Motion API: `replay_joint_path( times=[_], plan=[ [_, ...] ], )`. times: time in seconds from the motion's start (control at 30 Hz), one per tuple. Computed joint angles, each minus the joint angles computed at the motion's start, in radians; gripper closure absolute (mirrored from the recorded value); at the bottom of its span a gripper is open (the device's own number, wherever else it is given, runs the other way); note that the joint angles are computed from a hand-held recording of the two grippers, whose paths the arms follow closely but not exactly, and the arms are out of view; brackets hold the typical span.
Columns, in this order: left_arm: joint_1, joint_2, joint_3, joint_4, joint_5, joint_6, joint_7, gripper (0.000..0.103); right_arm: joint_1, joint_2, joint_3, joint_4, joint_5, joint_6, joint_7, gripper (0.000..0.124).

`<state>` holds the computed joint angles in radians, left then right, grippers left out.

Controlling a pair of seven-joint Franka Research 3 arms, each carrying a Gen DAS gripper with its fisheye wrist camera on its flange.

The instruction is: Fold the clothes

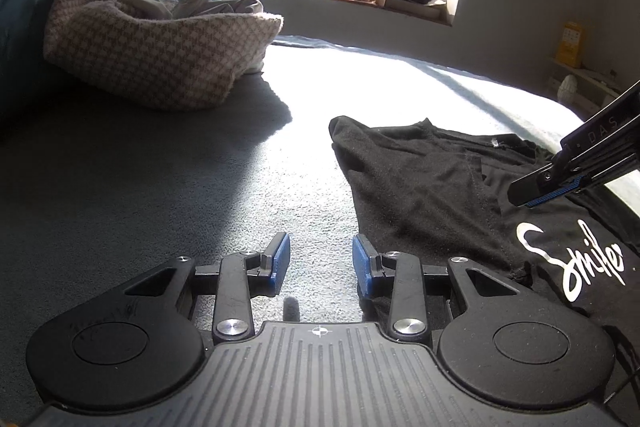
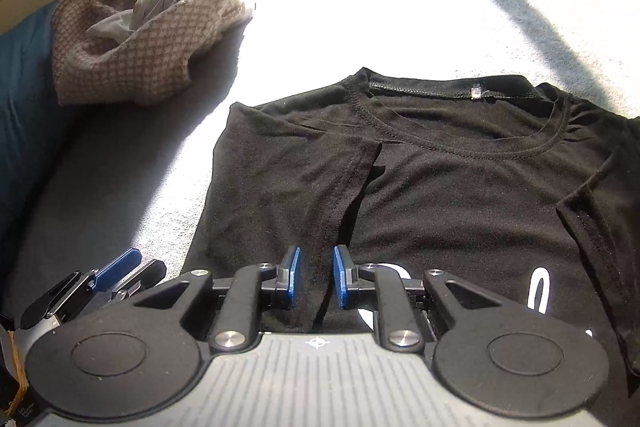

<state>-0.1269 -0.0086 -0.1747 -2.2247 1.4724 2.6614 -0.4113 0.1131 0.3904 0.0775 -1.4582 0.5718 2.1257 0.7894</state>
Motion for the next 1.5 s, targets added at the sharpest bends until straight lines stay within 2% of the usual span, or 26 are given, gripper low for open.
replay_joint_path(
  times=[0.1,0.13,0.2,0.33,0.43,0.57,0.63,0.7,0.8,0.9,1.03,1.1,1.2,1.33,1.4,1.5],
  plan=[
    [-0.005,0.046,0.001,0.032,-0.066,0.012,0.106,0.068,0.007,0.009,0.021,-0.031,0.031,0.081,-0.083,0.104],
    [-0.010,0.047,0.002,0.029,-0.053,0.005,0.090,0.067,0.013,0.018,0.021,-0.035,0.028,0.110,-0.100,0.105],
    [-0.019,0.048,0.002,0.023,-0.029,-0.010,0.060,0.065,0.039,0.046,-0.002,-0.023,-0.034,0.160,-0.059,0.105],
    [-0.021,0.043,0.008,0.014,-0.009,-0.003,0.032,0.064,0.023,0.099,-0.011,0.059,-0.043,0.163,0.081,0.105],
    [-0.022,0.044,0.007,0.015,-0.010,-0.008,0.035,0.063,-0.007,0.102,0.016,0.078,-0.002,0.174,0.075,0.105],
    [-0.027,0.045,0.004,0.019,-0.035,-0.025,0.070,0.062,-0.038,0.164,0.053,0.179,0.055,0.052,0.061,0.105],
    [-0.030,0.045,0.003,0.020,-0.047,-0.034,0.085,0.061,-0.026,0.236,0.049,0.277,0.032,-0.028,0.102,0.105],
    [-0.034,0.045,0.001,0.022,-0.058,-0.050,0.098,0.058,0.006,0.275,0.025,0.303,-0.005,0.034,0.161,0.107],
    [-0.041,0.047,-0.003,0.026,-0.072,-0.076,0.115,0.055,0.025,0.271,-0.006,0.272,-0.025,0.190,0.297,0.106],
    [-0.044,0.047,-0.002,0.029,-0.089,-0.088,0.133,0.052,-0.041,0.287,0.015,0.337,0.008,0.112,0.406,0.105],
    [-0.039,0.035,0.001,0.022,-0.128,-0.089,0.139,0.042,-0.149,0.253,0.042,0.369,0.086,-0.002,0.436,0.105],
    [-0.042,0.027,-0.005,0.022,-0.164,-0.126,0.156,0.041,-0.199,0.235,0.044,0.382,0.126,-0.068,0.445,0.105],
    [-0.058,0.012,-0.022,0.024,-0.222,-0.213,0.205,0.041,-0.270,0.176,0.033,0.362,0.175,-0.152,0.420,0.105],
    [-0.075,-0.033,-0.044,0.014,-0.277,-0.277,0.252,0.041,-0.356,0.084,0.011,0.286,0.274,-0.244,0.364,0.104],
    [-0.086,-0.066,-0.059,0.011,-0.318,-0.299,0.298,0.041,-0.392,0.043,-0.005,0.244,0.328,-0.301,0.341,0.104],
    [-0.099,-0.121,-0.079,-0.002,-0.369,-0.290,0.380,0.041,-0.447,-0.025,-0.038,0.159,0.415,-0.401,0.282,0.104]
  ],
)
